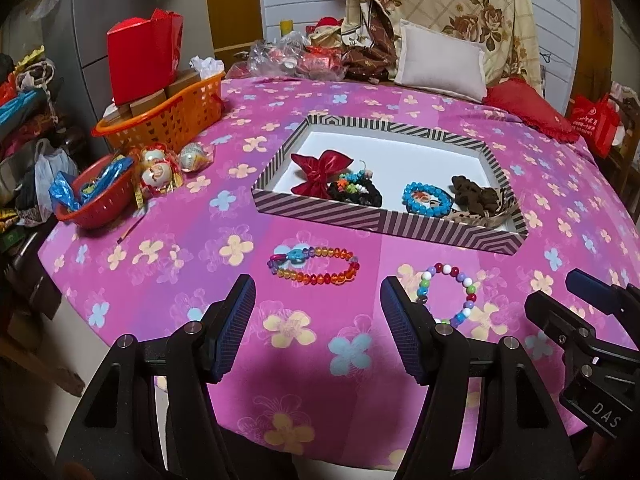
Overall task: Organize jewelry
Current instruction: 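Withdraw both tools from the box over the two remaining bracelets, then grasp the rainbow crystal bracelet with the left tool while the right tool grasps the white-and-colour bead bracelet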
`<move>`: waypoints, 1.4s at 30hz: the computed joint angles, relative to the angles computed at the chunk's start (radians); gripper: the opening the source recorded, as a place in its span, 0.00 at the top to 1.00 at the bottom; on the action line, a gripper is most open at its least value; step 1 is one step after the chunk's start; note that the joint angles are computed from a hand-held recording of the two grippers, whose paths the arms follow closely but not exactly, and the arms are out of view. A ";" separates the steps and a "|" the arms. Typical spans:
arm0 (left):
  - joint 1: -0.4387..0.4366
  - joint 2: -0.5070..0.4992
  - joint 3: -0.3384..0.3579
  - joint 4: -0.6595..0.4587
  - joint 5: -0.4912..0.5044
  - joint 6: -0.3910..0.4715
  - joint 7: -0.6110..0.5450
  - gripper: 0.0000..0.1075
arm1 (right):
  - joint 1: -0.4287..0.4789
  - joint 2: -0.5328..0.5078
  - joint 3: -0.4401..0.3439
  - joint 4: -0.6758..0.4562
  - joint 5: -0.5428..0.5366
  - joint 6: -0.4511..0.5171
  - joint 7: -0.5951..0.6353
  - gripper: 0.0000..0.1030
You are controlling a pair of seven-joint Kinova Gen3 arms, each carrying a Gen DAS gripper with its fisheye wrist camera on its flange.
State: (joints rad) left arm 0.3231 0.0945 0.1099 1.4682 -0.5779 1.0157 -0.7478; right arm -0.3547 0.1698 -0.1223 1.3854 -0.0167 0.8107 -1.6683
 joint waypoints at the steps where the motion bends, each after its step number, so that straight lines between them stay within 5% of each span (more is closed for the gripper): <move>1: -0.004 0.003 -0.001 -0.001 0.009 -0.002 -0.006 0.39 | 0.001 0.004 0.000 -0.001 -0.002 0.003 0.003 0.41; 9: -0.063 0.002 -0.029 0.025 0.100 -0.035 -0.053 0.39 | 0.020 0.052 0.003 -0.014 -0.028 0.044 0.034 0.41; 16: -0.175 0.013 -0.067 0.033 0.276 -0.060 -0.159 0.39 | 0.024 0.118 0.002 -0.053 -0.052 0.035 0.079 0.41; 19: -0.198 0.026 -0.072 0.020 0.312 -0.065 -0.194 0.39 | 0.018 0.159 0.003 -0.091 -0.050 0.047 0.091 0.52; 26: -0.209 0.096 -0.083 -0.046 0.326 -0.043 -0.262 0.39 | 0.004 0.211 0.010 -0.140 -0.030 0.061 0.109 0.60; 39: -0.214 0.197 -0.096 -0.136 0.366 -0.017 -0.411 0.39 | -0.008 0.234 0.013 -0.138 -0.014 0.001 0.142 0.61; 42: -0.213 0.202 -0.104 -0.126 0.386 -0.044 -0.437 0.41 | -0.004 0.234 0.007 -0.138 -0.019 -0.001 0.154 0.74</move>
State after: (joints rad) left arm 0.1098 0.2966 0.0059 1.3427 -0.1923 0.9721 -1.1852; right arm -0.3585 0.4041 -0.1152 1.2475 -0.0359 0.8101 -1.5143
